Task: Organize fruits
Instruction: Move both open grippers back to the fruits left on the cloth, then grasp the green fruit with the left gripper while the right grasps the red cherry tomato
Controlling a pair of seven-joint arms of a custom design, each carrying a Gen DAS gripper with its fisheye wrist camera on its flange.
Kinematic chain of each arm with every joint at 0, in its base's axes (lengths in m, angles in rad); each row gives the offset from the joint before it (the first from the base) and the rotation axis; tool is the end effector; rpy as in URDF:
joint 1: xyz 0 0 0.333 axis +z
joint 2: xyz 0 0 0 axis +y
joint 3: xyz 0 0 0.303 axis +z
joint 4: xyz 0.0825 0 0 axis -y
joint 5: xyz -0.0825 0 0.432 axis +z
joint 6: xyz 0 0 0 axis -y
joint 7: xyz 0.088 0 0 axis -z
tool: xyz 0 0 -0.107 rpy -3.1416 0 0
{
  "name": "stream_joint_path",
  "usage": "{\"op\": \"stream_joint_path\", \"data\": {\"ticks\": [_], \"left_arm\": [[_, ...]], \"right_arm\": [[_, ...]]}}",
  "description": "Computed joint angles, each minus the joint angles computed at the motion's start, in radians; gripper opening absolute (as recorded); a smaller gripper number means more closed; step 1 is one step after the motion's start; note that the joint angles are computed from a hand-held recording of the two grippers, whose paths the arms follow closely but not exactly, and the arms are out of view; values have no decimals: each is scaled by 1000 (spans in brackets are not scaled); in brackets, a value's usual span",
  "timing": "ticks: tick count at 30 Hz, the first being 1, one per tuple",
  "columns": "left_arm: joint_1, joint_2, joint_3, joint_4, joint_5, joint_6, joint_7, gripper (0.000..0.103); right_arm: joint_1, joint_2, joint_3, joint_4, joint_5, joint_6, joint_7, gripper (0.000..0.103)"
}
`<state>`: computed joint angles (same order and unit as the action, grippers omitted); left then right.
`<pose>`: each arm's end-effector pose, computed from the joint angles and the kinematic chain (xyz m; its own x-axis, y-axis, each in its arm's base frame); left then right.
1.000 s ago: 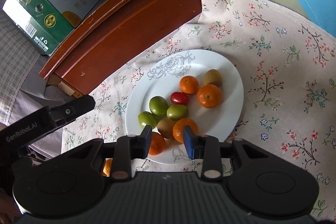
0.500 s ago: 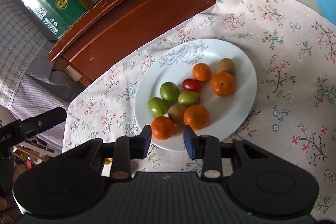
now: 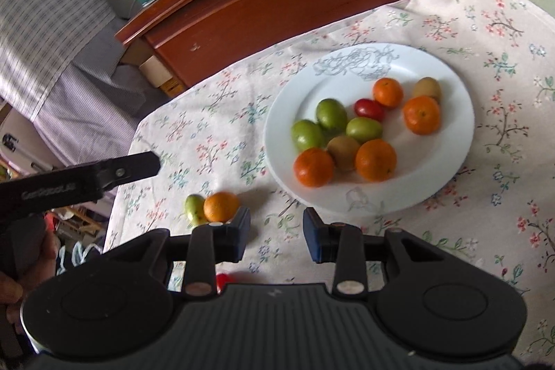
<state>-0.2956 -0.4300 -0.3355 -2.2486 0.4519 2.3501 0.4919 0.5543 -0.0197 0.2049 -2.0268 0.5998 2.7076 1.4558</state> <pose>0.4169 -0.3170 0.5582 0.1712 -0.9824 0.0746 -0.7361 -0.1779 -0.6531 0.4749 0.4244 0.4990 0.4921 -0.7469 -0.4471 -0.8062 -0.1973 -0.5578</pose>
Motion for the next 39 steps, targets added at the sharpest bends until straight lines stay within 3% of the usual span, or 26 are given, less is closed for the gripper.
{"op": "stream_joint_path", "data": {"ticks": [11,22,26,39], "left_arm": [[-3,-19,9,-57,-27,-2,11,86],[-8,6,15,-73,-46,17,1,83],[-15,20,21,-74,-53,31,26,71],[-12,39,26,-98,-64,131,43,69]], "right_arm": [[29,-7,13,-9,79,-76,-190,35],[51,-12,27,-36,-32,-38,-239,32],[56,-9,29,-42,-62,-25,-248,28],[63,5,33,-46,-118,0,-218,23]]}}
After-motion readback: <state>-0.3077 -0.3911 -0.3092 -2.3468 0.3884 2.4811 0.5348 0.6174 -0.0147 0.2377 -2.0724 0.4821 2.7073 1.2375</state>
